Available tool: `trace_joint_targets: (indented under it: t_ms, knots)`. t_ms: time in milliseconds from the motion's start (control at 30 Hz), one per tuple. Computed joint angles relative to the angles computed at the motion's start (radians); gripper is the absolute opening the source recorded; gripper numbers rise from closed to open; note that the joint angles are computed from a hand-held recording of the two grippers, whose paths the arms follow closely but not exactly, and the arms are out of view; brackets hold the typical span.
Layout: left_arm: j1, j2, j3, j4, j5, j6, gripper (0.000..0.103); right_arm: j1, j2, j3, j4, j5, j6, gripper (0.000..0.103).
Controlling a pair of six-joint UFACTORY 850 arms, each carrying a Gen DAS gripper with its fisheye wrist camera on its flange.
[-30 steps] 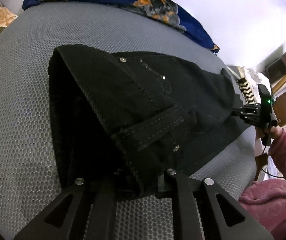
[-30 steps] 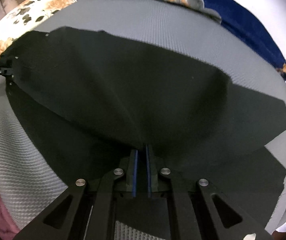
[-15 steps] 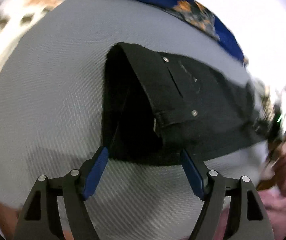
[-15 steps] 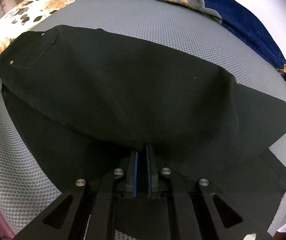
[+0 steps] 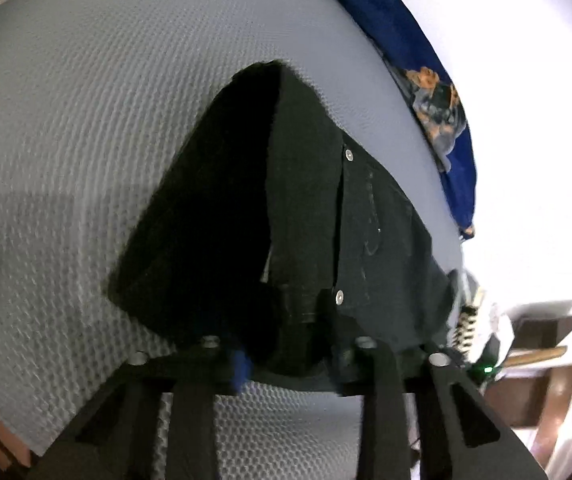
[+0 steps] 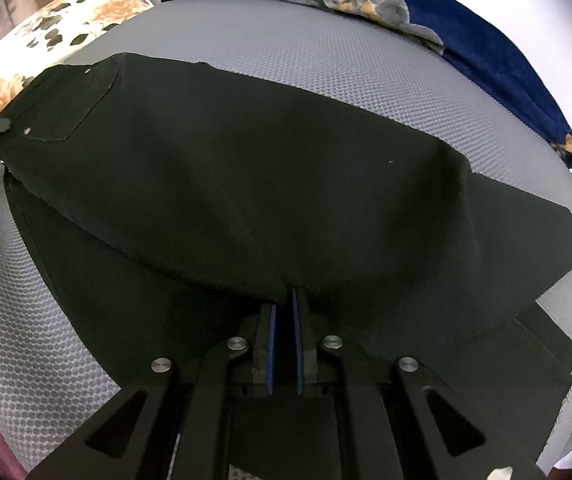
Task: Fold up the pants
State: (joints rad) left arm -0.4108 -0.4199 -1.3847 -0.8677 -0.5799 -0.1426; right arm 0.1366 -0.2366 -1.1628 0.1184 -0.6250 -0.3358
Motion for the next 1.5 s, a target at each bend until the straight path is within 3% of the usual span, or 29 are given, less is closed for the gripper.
trace_joint_targets:
  t_ms: [67,367,567,1033,1167,1300,1500]
  knots:
    - [-0.005,-0.004,-0.037,0.069,-0.005,-0.006,0.020,0.007,0.013,0.002,-0.029,0.010,0.030,0.005]
    - [-0.001,-0.008,-0.118,0.289,-0.055,0.111,0.019,0.015,0.118,0.010,-0.012,-0.013,0.031,0.005]
    - [-0.028,-0.055,-0.128,0.479,-0.101,0.049,0.019,0.040,0.127,0.061,0.000,-0.064,0.038,0.005]
    - [-0.049,-0.060,-0.118,0.579,-0.073,0.027,0.021,0.025,0.121,0.093,0.090,-0.102,0.006,0.006]
    - [-0.083,-0.071,-0.148,0.743,-0.089,-0.091,0.035,0.028,0.100,0.099,0.088,-0.088,0.021,0.007]
    - [-0.094,-0.042,-0.134,0.800,-0.114,-0.100,0.052,0.013,0.093,0.095,0.139,-0.089,0.012,0.008]
    - [-0.127,0.014,-0.104,0.962,-0.160,-0.183,0.052,-0.010,0.091,0.095,0.209,-0.086,-0.004,0.009]
